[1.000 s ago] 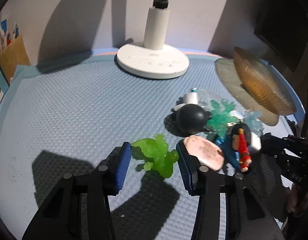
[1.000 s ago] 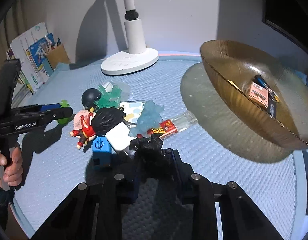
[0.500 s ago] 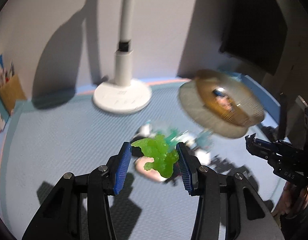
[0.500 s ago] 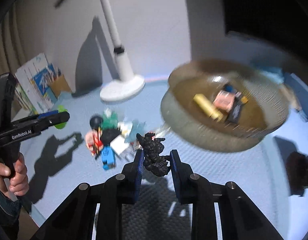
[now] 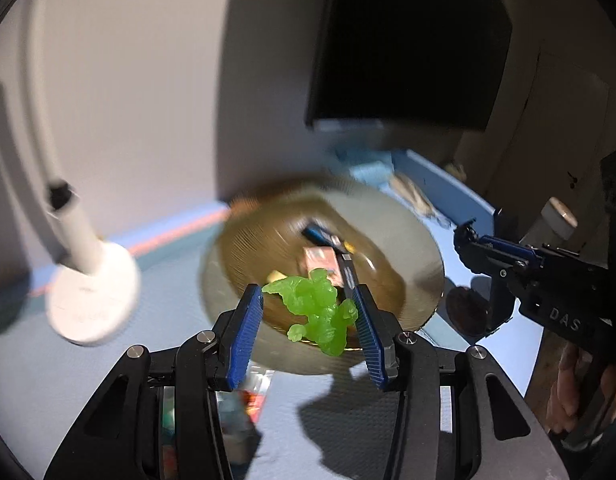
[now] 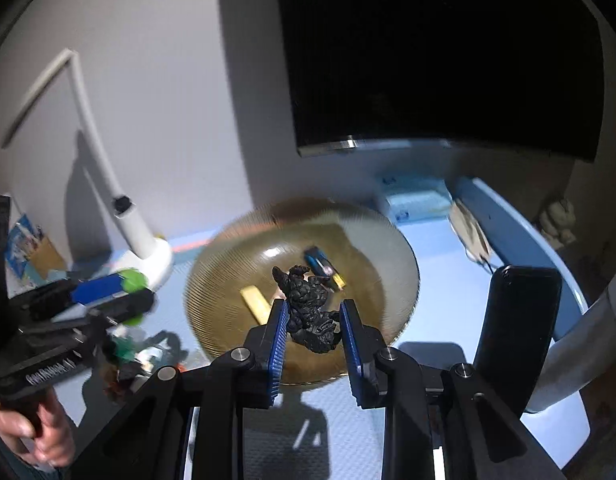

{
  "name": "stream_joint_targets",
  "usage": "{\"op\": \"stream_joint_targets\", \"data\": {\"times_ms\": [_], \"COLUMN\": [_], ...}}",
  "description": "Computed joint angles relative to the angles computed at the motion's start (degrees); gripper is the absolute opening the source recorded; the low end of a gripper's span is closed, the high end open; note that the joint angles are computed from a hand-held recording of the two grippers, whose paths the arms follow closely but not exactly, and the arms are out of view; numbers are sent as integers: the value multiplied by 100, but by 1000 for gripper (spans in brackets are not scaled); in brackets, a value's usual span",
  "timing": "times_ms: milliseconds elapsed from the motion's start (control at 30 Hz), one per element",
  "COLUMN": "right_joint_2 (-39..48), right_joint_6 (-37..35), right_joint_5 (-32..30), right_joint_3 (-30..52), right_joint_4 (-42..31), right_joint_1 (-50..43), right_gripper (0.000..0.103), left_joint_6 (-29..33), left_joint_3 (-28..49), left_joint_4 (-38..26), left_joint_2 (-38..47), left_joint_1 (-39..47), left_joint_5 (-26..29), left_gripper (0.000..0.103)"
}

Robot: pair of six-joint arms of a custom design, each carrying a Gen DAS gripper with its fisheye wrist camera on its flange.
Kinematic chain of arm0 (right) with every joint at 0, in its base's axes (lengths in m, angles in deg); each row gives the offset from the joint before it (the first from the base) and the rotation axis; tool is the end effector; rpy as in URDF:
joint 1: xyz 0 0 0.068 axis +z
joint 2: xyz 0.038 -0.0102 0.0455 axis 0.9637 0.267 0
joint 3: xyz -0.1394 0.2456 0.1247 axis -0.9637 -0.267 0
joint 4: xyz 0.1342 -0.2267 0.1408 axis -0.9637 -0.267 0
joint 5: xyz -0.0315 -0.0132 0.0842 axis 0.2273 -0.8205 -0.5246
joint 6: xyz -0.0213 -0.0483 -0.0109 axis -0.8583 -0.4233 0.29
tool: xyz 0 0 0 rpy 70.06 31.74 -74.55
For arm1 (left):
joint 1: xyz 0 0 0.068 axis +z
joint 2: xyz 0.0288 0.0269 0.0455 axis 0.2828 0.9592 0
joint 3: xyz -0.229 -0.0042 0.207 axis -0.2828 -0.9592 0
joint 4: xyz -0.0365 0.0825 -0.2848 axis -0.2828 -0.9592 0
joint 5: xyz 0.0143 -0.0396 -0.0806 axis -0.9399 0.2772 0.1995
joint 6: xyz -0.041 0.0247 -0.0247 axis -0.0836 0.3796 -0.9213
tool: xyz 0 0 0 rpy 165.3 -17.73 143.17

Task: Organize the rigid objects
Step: 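Carry the green toy and black figurine into the amber bowl and release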

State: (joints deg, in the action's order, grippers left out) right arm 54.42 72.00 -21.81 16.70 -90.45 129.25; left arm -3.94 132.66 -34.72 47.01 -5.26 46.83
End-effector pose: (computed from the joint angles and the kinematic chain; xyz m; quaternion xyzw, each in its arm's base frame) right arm 0.1850 0.2158 0.2730 0.2049 0.8777 -0.0379 0.4315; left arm 0.3371 -0.1514 0.2530 0.3755 0.8387 -0.2331 0.3182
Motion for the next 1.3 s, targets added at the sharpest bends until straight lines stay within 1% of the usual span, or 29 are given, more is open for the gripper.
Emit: {"op": "stream_joint_targets", "data": {"times_ms": [167,267,400,433,467,500,533,567,667,733,800,867,933,967,1000,1033,1100,1167,1200,1233,1300], "right_joint_2": [25,108,102,87,57,31,-44,-112,-466,-513,-450,-278,-31,139,287,406,748,1126,1319,1541,1829], "right_joint_6": [-621,-708,-754,-720,-648,-559,-326,-136,154,283,344,252,90,-4,-170,-340,-812,-1071,-1150,-1245,-1411], "right_joint_5": [-902,-1160,-1236,-1234,-1195,-1122,-935,-762,-413,-238,-20,193,316,388,409,395,281,175,122,20,-186], "right_joint_3": [-526,-691,-790,-801,-796,-795,-800,-807,-934,-868,-728,-501,-233,-82,33,107,267,463,562,664,723], "right_joint_4": [880,1054,1116,1099,1037,963,790,682,634,567,557,658,767,862,1060,1265,1853,2169,2289,2477,2896], "right_joint_1": [-644,-843,-955,-976,-976,-974,-892,-797,-461,-221,75,374,584,702,792,839,951,1002,1014,1016,982], "right_gripper": [26,26,26,28,35,42,57,62,62,62,62,62,64,67,69,71,71,71,71,71,71], "left_joint_6": [-93,-118,-131,-155,-187,-246,-318,-352,-384,-419,-457,-442,-387,-387,-386,-363,-134,266,351,455,404], "left_joint_3": [-83,4,58,93,126,125,47,-31,-171,-315,-495,-624,-816,-912,-1090,-1193,-1367,-1324,-1285,-1205,-1144], "left_joint_4": [212,232,252,236,198,182,286,353,336,400,492,535,591,670,826,929,1101,966,909,791,813], "left_joint_2": [469,686,735,748,742,683,550,397,-42,-365,-741,-1019,-1332,-1426,-1573,-1641,-1641,-1477,-1385,-1213,-863], "left_joint_1": [-396,-540,-631,-630,-622,-584,-485,-351,177,577,1088,1507,2085,2289,2620,2856,3353,3662,3748,3918,4157], "left_joint_5": [-330,-445,-441,-386,-363,-353,-279,-155,163,351,555,697,854,900,977,1057,1322,1321,1309,1415,1508], "left_gripper": [43,43,45,56,65,81,83,83,83,83,83,84,90,92,98,102,102,102,102,102,102]}}
